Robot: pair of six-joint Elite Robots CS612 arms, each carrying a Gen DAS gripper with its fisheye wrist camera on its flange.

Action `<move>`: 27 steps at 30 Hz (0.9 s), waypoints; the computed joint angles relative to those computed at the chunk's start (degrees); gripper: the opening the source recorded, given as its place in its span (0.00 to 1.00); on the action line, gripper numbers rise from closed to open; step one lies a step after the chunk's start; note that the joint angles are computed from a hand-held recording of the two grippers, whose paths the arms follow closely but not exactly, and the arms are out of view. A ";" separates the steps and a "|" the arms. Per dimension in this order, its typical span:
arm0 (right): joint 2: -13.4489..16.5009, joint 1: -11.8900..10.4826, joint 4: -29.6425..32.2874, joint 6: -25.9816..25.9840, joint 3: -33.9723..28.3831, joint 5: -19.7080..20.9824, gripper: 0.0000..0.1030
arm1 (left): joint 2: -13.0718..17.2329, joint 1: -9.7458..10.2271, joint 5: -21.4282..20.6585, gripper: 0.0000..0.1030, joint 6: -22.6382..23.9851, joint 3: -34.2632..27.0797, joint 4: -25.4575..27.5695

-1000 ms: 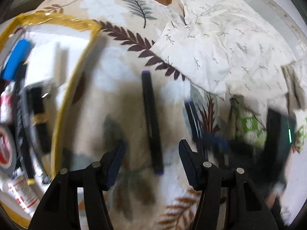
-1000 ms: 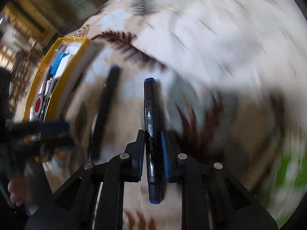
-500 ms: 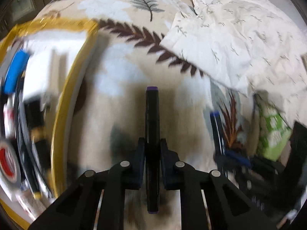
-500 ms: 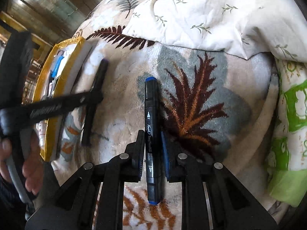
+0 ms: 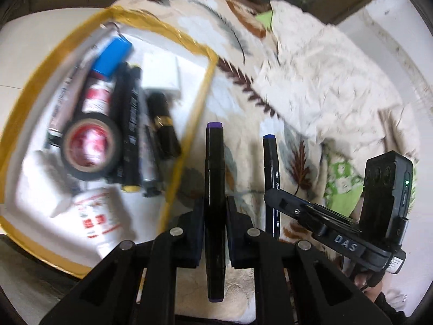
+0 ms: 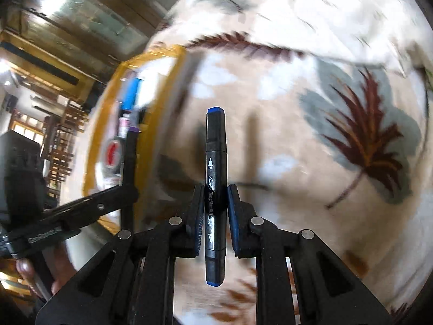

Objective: Organize objects
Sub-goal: 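Lower both black markers into the white tray and open both tools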

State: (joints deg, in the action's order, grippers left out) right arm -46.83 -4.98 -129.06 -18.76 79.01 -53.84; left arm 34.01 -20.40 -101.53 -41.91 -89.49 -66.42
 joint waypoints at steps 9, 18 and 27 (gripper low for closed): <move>-0.52 2.87 1.66 -0.41 -2.20 4.04 0.16 | -0.29 3.59 2.42 0.13 -1.18 -2.76 1.83; 2.66 5.92 3.55 0.05 -8.01 4.22 0.16 | -3.20 6.67 3.88 0.13 4.91 3.35 4.41; 6.99 8.08 6.55 2.79 -15.43 3.55 0.16 | -3.54 7.88 3.00 0.13 7.73 6.79 4.51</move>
